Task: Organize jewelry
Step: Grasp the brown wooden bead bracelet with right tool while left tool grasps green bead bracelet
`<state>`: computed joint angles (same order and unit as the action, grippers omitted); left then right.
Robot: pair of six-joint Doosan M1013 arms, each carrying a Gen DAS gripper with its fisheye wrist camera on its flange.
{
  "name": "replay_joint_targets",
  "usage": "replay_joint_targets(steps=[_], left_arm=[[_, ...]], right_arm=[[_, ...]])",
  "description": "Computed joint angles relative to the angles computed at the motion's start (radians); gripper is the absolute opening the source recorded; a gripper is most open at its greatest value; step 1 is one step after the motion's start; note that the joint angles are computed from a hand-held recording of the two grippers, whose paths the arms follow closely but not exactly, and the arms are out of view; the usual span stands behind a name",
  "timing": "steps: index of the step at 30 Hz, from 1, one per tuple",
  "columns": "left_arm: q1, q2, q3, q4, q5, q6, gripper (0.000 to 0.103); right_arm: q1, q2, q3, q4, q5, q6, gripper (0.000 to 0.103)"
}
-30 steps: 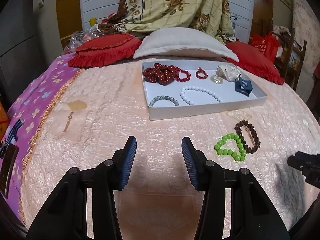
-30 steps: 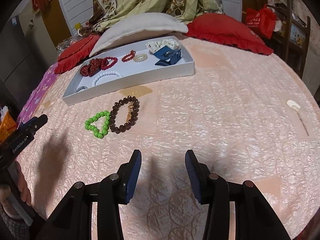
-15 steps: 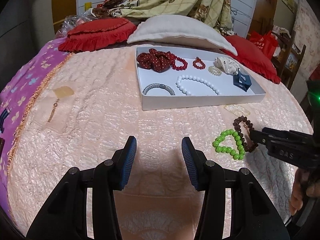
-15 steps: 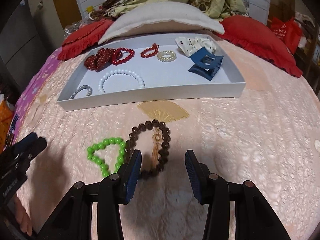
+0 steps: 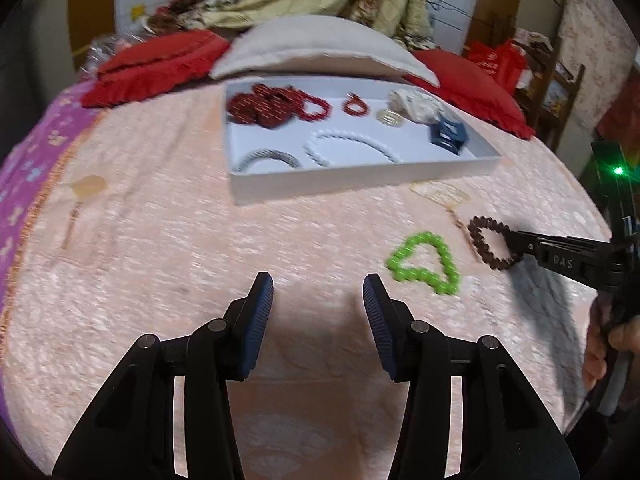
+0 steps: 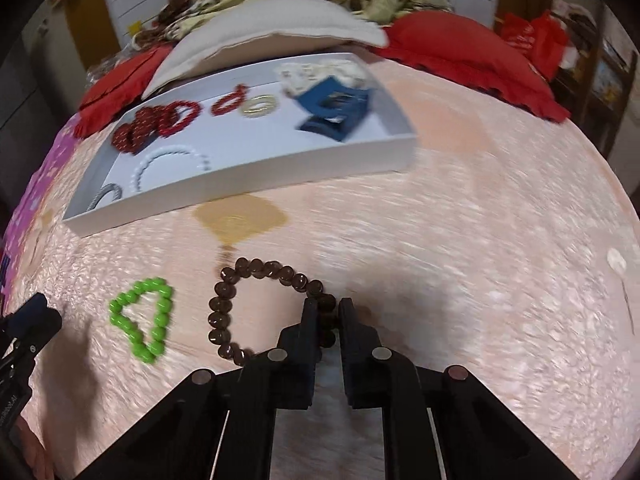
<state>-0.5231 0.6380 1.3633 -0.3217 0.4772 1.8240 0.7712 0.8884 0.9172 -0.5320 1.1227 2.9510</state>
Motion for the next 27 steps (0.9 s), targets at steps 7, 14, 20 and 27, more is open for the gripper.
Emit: replay_joint_targets(steps=[7, 14, 20, 27], left_arm=[[-0.016, 0.032, -0.061, 0.038, 0.091, -0.056, 0.046], [-0.024, 0.056, -0.117, -0.036, 0.132, -0.007, 0.046], [-0.050, 0.090, -0.168, 0.059, 0.176, -0.024, 0.046], [-0.078, 0.106, -0.178, 0.179, 0.183, -0.070, 0.046]], right_arm=[[0.007, -0.037, 0.075, -0.030, -0.074, 0.017, 0.010], [0.007, -0.070, 0.144, -0.059, -0.165, 0.076, 0.010], [0.010, -0.075, 0.160, -0.083, -0.189, 0.089, 0.011], [0.011, -0.069, 0.155, -0.104, -0.195, 0.079, 0.013]])
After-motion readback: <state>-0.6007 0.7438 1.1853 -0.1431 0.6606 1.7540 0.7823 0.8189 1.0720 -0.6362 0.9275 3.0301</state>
